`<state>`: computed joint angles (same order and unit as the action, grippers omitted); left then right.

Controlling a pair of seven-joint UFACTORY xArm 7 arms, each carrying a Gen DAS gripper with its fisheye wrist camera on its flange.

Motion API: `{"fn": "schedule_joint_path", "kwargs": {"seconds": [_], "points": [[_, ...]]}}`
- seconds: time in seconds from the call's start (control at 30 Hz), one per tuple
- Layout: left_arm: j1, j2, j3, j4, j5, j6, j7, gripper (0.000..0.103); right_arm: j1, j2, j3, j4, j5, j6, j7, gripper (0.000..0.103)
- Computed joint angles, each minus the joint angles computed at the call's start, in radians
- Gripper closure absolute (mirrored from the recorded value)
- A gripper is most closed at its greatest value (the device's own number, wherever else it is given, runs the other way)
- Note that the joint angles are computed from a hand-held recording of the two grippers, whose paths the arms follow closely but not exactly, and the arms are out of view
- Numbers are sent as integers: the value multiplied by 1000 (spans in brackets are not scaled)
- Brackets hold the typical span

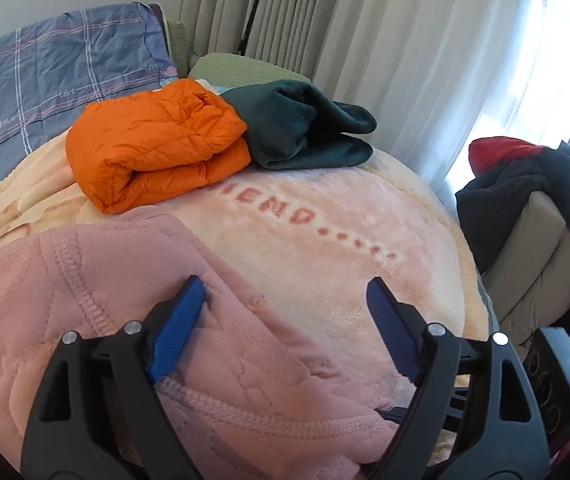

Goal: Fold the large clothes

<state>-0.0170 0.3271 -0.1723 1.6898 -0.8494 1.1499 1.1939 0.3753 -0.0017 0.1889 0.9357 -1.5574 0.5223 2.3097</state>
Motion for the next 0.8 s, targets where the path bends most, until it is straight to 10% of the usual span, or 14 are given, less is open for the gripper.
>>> {"fn": "schedule_joint_path", "kwargs": {"seconds": [0.2, 0.37, 0.8], "points": [[73, -32, 22, 43, -56, 113, 30, 21, -4, -1, -5, -2, -13, -1, -5, 68], [156, -16, 72, 83, -105, 125, 62, 44, 5, -18, 9, -13, 13, 15, -24, 67], [120, 65, 47, 26, 173, -225, -54, 49, 36, 6, 7, 37, 118, 82, -168, 63]]}}
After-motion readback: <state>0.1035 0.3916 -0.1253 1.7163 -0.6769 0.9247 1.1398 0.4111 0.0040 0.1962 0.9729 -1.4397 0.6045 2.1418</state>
